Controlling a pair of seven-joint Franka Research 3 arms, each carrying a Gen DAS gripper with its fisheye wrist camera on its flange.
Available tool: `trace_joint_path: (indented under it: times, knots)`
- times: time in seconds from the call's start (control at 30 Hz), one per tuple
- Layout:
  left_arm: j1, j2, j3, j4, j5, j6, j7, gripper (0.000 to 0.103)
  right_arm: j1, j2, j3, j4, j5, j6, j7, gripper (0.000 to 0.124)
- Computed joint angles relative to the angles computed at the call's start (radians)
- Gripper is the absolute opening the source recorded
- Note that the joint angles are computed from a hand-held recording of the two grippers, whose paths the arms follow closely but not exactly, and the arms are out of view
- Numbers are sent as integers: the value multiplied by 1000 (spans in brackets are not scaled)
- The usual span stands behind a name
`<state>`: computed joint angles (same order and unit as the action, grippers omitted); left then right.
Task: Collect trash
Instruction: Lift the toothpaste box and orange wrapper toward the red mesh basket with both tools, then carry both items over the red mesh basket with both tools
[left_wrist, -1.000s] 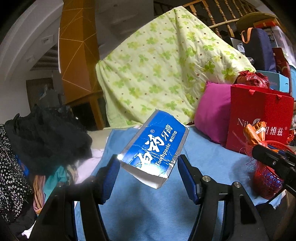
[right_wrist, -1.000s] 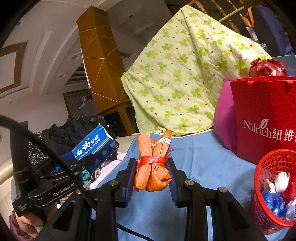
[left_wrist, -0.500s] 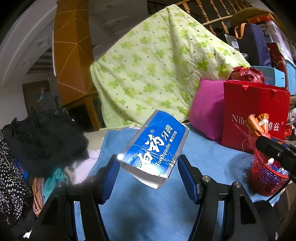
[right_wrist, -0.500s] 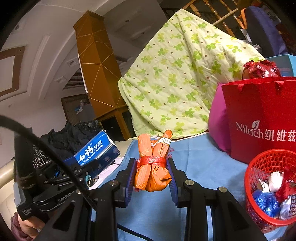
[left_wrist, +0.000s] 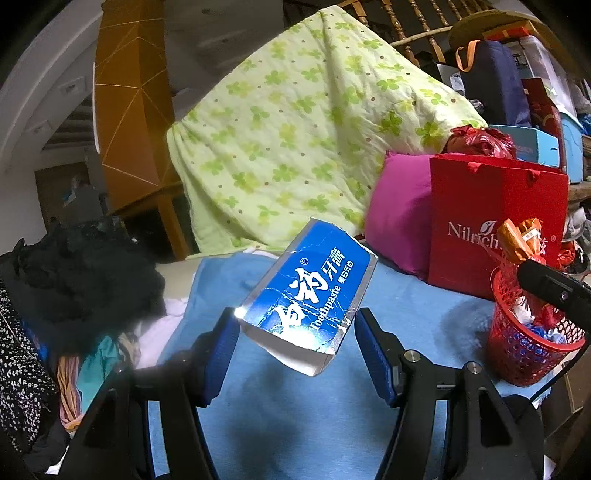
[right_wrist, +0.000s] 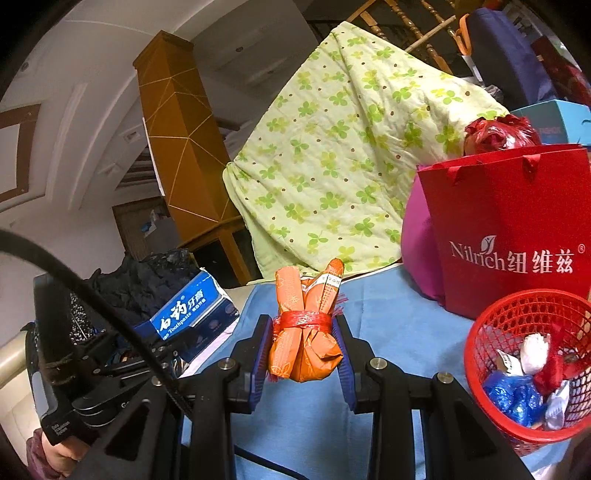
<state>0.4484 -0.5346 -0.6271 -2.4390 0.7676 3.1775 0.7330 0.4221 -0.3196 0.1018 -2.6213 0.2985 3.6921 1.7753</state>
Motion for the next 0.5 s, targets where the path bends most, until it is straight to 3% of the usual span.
trace_joint_path:
  times: [0.5]
  knots:
    - [-58,42,15,24,25,-35,-2,66,-13,-30,26,-27,62,9,-17,35]
